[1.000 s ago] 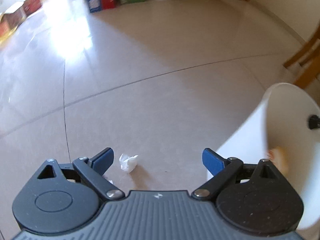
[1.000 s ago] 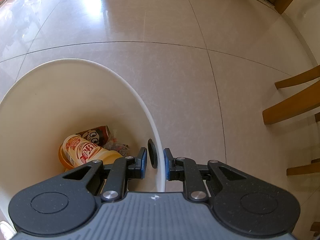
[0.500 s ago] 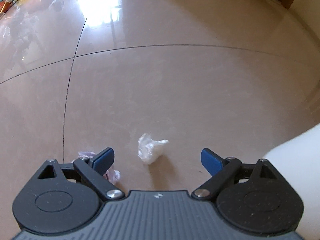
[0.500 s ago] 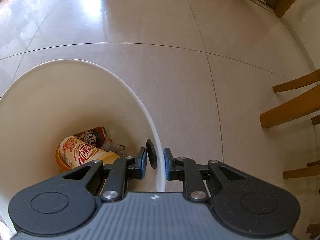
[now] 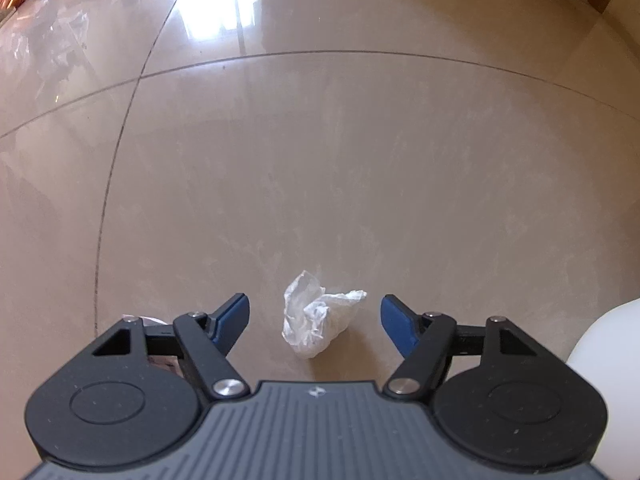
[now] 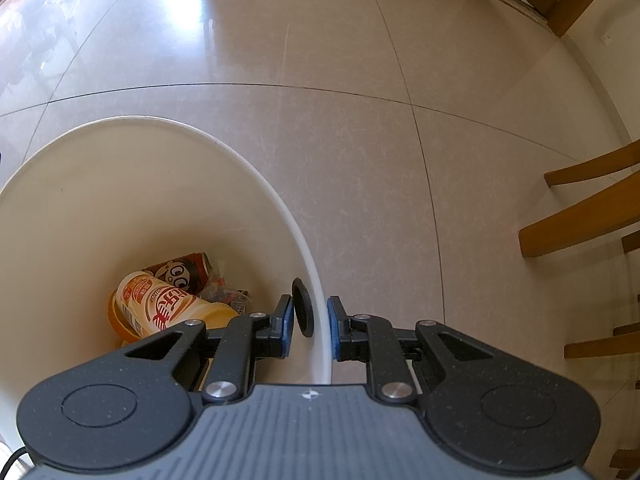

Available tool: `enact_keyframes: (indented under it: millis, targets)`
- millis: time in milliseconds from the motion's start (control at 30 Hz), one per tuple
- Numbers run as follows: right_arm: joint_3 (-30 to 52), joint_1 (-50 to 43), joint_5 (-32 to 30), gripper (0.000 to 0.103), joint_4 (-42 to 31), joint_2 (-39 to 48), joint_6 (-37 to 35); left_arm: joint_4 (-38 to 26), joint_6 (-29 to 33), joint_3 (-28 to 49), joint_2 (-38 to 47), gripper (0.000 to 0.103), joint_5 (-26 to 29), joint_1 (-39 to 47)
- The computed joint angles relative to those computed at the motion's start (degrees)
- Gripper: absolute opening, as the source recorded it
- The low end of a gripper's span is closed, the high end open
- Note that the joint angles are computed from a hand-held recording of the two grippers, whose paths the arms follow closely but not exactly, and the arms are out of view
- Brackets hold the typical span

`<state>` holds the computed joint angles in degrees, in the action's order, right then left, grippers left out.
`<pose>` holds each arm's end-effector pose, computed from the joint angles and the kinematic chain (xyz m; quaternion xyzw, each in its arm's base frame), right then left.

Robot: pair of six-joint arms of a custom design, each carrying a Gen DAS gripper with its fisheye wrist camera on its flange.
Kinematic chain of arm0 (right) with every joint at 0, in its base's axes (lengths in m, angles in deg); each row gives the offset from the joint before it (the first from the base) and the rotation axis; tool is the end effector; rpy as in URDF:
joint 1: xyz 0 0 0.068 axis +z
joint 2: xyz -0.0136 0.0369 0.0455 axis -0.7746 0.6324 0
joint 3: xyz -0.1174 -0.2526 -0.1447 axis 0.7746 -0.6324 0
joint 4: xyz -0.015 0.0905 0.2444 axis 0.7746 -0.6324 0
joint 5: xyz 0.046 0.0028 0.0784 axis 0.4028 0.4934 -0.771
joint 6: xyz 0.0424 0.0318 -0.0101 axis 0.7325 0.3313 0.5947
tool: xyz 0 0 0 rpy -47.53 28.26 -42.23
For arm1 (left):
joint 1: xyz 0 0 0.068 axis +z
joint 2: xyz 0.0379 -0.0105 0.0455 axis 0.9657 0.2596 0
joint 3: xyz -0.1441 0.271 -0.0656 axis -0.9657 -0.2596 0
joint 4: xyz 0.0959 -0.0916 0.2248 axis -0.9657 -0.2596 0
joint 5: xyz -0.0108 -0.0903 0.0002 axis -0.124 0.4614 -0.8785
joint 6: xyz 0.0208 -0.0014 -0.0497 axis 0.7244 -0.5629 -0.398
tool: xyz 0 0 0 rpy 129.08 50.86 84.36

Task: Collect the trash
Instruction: 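Move the left gripper to the white tissue and grasp it, then carry the tissue over the bin and open the left gripper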

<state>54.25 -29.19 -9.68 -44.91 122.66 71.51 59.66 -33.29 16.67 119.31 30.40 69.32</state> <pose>0.3037 0.1127 0.3478 -0.1613 0.9720 -0.0678 0.1570 0.3371 -0.0312 0.1427 -0.1087 0.9806 -0.0055 0.1627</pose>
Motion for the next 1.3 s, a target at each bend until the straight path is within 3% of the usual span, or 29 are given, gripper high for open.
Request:
enact_keyframes:
  millis: [567, 733, 1300]
  targets:
    - [-0.66, 0.17, 0.48, 0.021, 0.59, -0.09, -0.4, 1.91, -3.32, -1.23, 1.32, 0.031, -1.51, -1.77]
    - [-0.87, 0.26, 0.59, 0.021, 0.71, -0.15, -0.35, 0.74, -3.6, -1.39, 0.21, 0.027, -0.86, -1.66]
    - [-1.54, 0.62, 1.17, 0.021, 1.22, -0.37, -0.22, -24.36, 4.77, 6.69, -16.21, 0.024, 2.26, -2.72]
